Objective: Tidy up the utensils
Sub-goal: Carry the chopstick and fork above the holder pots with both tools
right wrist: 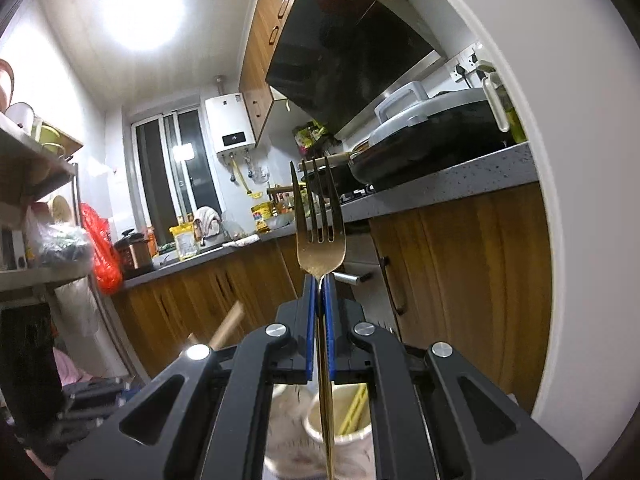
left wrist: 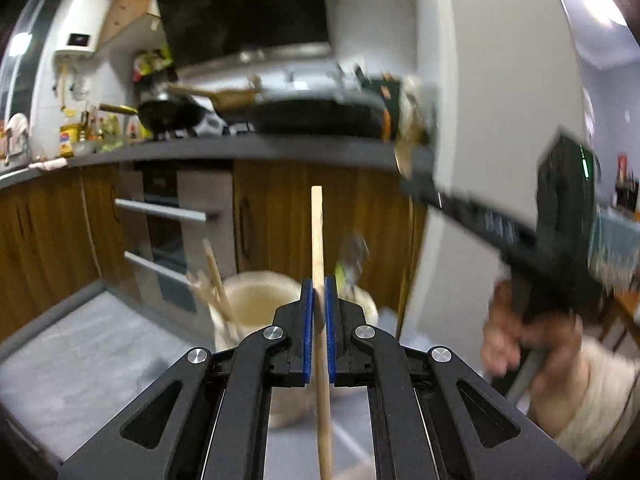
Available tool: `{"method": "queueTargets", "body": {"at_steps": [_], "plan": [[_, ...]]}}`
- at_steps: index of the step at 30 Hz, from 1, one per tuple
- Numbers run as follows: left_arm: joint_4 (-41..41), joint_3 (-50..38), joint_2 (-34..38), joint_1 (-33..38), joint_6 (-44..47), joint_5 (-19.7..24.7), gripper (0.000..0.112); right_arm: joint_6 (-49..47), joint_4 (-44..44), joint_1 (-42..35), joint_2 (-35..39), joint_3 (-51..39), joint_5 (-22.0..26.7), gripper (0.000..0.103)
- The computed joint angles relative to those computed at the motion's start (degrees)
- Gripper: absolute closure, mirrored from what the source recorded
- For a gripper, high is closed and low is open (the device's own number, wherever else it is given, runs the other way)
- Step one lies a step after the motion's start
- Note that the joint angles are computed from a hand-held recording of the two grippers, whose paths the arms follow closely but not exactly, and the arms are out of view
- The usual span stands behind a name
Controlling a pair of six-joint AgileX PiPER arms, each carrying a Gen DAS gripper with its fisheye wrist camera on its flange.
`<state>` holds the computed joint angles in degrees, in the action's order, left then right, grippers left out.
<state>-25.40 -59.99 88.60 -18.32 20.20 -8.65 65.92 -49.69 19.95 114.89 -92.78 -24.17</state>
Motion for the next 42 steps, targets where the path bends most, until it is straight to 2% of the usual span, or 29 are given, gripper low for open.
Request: {"method": "queueTargets", "body": {"at_steps": [2,8,12,14,17,19,24,26,28,31,36,42], "plan": [[4.6,-4.3,4.2,1.2,-4.9,-2.7,0.106,-2.3,2.4,0.8,1.8,-2.5,1.2,0.099],[6.2,-12.3,10.6,2.4,-8.9,-6.9,0.106,-15.7,16.0,2.1,5.0,-5.7,0.9,0.099],[-0.2,-14.8,14.4,1.4,-2.0,-11.8,0.106,-19.6,20.0,2.4,5.8,-6.5,0.5,0.099],[-6.6,-16.0,16.5,0.2,5.9,-15.3,0.106,-18.7,18.3,2.6,6.8,-8.2,1.7,0.099],[-9.0,-15.8,18.1,-1.4,10.8,-20.3,0.106,-17.4,15.6,2.9,7.7,-9.1,3.9,0.099],[-10.0,-15.2,18.5,-2.5,13.2,-23.0,0.106,-13.2,10.6,2.9,8.0,-9.7,5.6,0.099],[-8.1,-14.2,18.6,-3.0,14.0,-25.0,0.106,-3.3,-0.4,3.1,6.2,-7.9,10.6,0.099],[-5.0,-12.8,17.9,-2.5,10.3,-25.4,0.106,5.0,-8.0,2.8,5.7,-7.1,11.6,0.099],[-3.6,-11.5,17.3,-2.2,8.0,-26.1,0.106,9.3,-11.9,2.4,5.3,-6.1,11.3,0.099],[-4.0,-10.6,16.7,-2.2,8.0,-26.5,0.106,7.9,-10.9,2.2,4.7,-3.9,10.1,0.099],[-4.5,-9.6,15.8,-2.0,7.0,-26.0,0.106,20.0,-22.4,1.3,6.6,-5.7,8.3,0.099],[-3.3,-9.1,15.0,-1.5,5.1,-25.1,0.105,22.0,-23.0,-0.3,7.8,-6.1,4.4,0.099]]}}
